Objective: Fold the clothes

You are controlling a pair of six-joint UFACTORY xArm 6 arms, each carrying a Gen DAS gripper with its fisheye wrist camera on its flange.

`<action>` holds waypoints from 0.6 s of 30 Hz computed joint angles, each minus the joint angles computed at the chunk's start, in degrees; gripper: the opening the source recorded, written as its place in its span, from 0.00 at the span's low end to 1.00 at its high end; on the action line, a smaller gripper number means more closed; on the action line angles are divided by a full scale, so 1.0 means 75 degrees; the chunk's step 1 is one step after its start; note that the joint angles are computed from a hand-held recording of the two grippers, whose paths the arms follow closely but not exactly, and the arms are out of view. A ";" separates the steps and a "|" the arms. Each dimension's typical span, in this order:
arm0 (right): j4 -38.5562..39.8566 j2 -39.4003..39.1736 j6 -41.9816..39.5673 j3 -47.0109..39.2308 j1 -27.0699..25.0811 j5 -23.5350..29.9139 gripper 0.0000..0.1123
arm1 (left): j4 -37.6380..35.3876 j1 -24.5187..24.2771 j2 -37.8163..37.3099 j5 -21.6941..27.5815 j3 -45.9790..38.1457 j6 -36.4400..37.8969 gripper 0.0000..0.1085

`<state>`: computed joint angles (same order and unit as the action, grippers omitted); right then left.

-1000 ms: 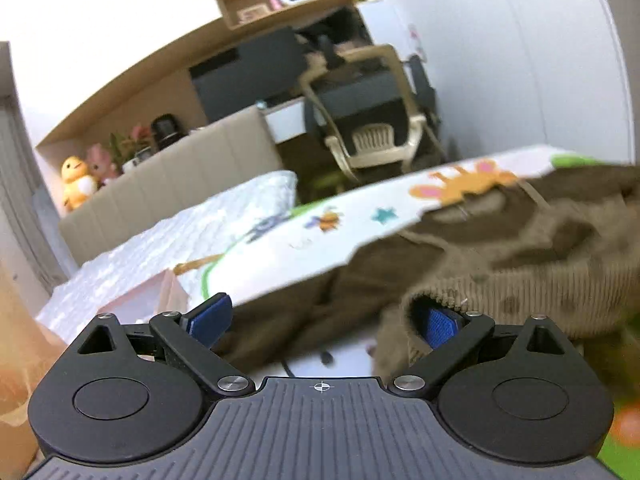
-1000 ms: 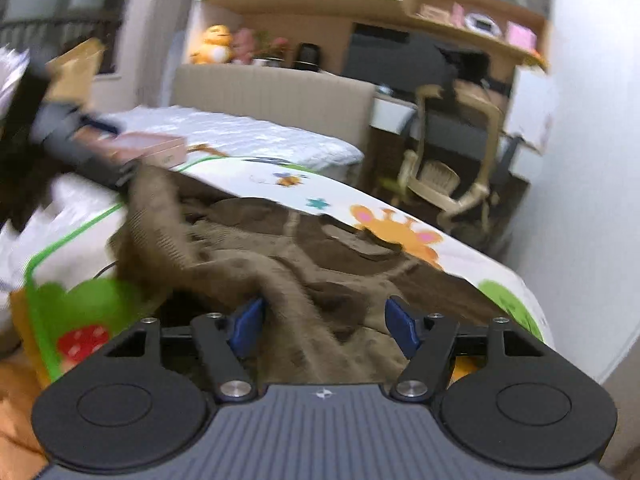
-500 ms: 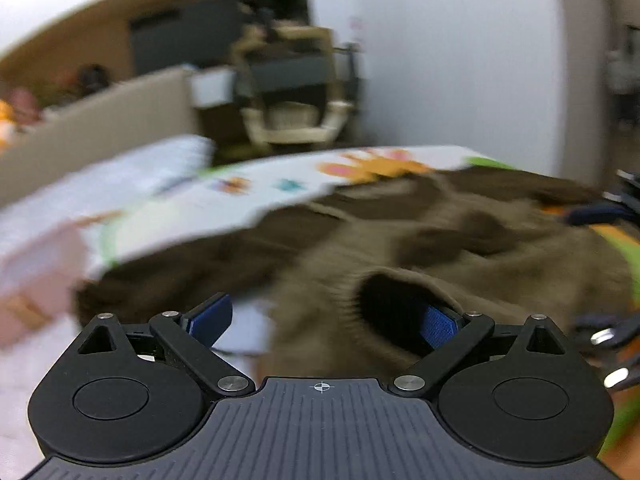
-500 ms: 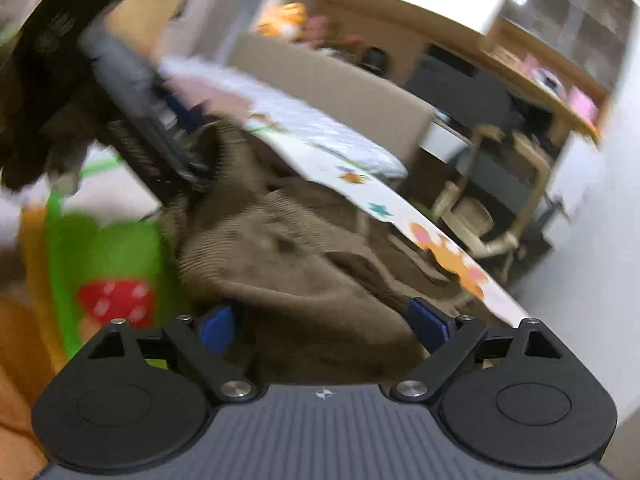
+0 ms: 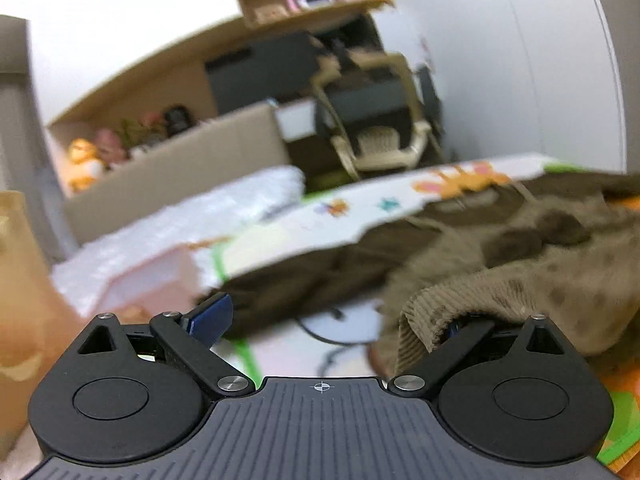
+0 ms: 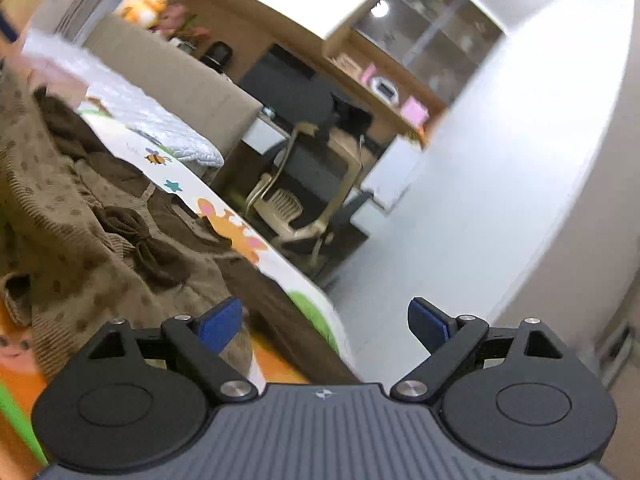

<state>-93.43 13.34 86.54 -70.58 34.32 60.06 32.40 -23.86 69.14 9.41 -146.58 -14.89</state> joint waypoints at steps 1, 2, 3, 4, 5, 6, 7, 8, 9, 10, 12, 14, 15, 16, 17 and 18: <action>0.0074 -0.0317 0.0136 0.0351 -0.0060 -0.0485 0.81 | 0.0800 0.0107 -0.0532 -0.0355 0.0800 -0.0792 0.91; 0.0259 -0.0482 0.0134 0.0556 -0.0056 -0.0861 0.81 | 0.1599 0.0210 -0.1042 -0.0659 0.1571 -0.1558 0.91; 0.0281 -0.0569 0.0132 0.0708 -0.0163 -0.1380 0.81 | 0.2185 0.0266 -0.1348 -0.0784 0.2022 -0.2078 0.91; 0.0381 -0.0480 -0.0003 0.0679 -0.0237 -0.1861 0.81 | 0.2452 0.0285 -0.1478 -0.0813 0.2236 -0.2279 0.91; 0.0554 -0.0306 -0.0129 0.0535 -0.0314 -0.2364 0.81 | 0.2403 0.0281 -0.1516 -0.0803 0.2347 -0.2182 0.91; 0.0621 -0.0082 -0.0187 0.0349 -0.0411 -0.2838 0.81 | 0.2108 0.0257 -0.1471 -0.0741 0.2348 -0.1876 0.91; 0.0684 0.0220 -0.0273 0.0079 -0.0524 -0.3280 0.81 | 0.1607 0.0218 -0.1357 -0.0630 0.2243 -0.1421 0.91; 0.1002 0.0551 -0.0640 -0.0249 -0.0632 -0.3662 0.81 | 0.1145 0.0182 -0.1229 -0.0514 0.2096 -0.1020 0.91; 0.1259 0.0914 -0.1011 -0.0618 -0.0673 -0.3827 0.81 | 0.0741 0.0154 -0.1078 -0.0411 0.1888 -0.0716 0.91; 0.1577 0.1277 -0.1455 -0.1008 -0.0697 -0.3938 0.81 | 0.0464 0.0136 -0.0936 -0.0331 0.1665 -0.0531 0.91; 0.1854 0.1861 -0.1998 -0.1650 -0.0635 -0.3861 0.81 | 0.0313 0.0132 -0.0725 -0.0238 0.1278 -0.0529 0.91; 0.1152 0.2185 -0.1741 -0.2053 -0.0292 -0.2777 0.78 | 0.0222 0.0129 -0.0528 -0.0159 0.0896 -0.0548 0.91; 0.0498 0.2266 -0.1336 -0.2121 -0.0088 -0.1978 0.71 | 0.0306 0.0134 -0.0500 -0.0162 0.0822 -0.0649 0.91; -0.0265 0.2199 -0.0924 -0.2011 0.0086 -0.1178 0.71 | 0.0410 0.0142 -0.0483 -0.0171 0.0765 -0.0771 0.91; -0.0742 0.2073 -0.0446 -0.1828 0.0254 -0.0379 0.71 | 0.0530 0.0150 -0.0507 -0.0204 0.0780 -0.0894 0.91; -0.1030 0.1943 -0.0142 -0.1661 0.0434 0.0421 0.71 | 0.0726 0.0167 -0.0650 -0.0315 0.1007 -0.1056 0.91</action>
<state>-101.16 27.91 85.47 -83.04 37.57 63.22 37.84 -22.61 64.27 7.05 -139.03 -22.81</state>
